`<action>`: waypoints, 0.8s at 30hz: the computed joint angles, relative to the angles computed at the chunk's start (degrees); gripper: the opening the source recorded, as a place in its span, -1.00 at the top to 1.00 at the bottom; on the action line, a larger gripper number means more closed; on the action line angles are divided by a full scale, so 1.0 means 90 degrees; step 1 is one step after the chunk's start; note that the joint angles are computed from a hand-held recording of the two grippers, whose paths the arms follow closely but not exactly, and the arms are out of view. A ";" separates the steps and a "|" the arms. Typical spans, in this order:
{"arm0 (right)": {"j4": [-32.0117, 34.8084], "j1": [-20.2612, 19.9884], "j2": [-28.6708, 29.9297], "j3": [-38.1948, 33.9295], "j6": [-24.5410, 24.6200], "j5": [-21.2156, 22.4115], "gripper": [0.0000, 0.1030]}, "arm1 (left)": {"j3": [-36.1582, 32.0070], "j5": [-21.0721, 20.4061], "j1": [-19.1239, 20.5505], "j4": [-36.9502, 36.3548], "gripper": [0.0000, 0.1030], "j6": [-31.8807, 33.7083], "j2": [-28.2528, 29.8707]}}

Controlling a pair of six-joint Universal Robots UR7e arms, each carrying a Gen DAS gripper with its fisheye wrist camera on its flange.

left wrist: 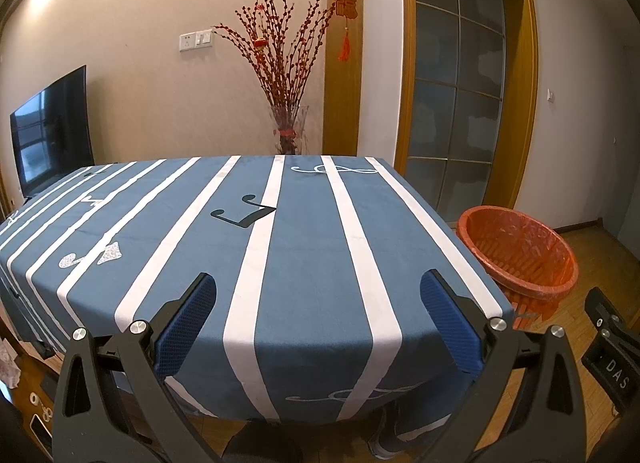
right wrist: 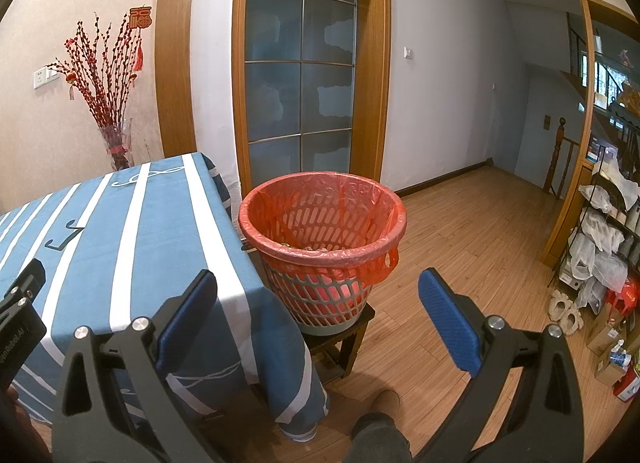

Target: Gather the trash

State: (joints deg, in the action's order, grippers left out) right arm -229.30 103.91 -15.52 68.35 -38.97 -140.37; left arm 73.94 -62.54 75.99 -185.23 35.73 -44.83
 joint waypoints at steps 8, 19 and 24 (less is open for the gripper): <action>0.0006 -0.0001 -0.0006 0.0005 0.0007 -0.0001 -0.91 | 0.0027 -0.0003 0.0008 0.0005 -0.95 0.0004 -0.0004; 0.0004 -0.0002 -0.0013 0.0011 0.0007 0.0002 -0.91 | 0.0049 -0.0004 0.0014 0.0002 -0.95 0.0009 -0.0013; 0.0007 -0.0001 -0.0013 0.0009 0.0005 0.0001 -0.91 | 0.0023 -0.0002 0.0012 0.0015 -0.95 0.0007 -0.0001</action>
State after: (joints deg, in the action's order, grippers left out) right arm -229.24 103.90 -15.63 68.43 -38.93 -140.37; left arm 74.14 -62.56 76.10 -185.10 35.80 -44.84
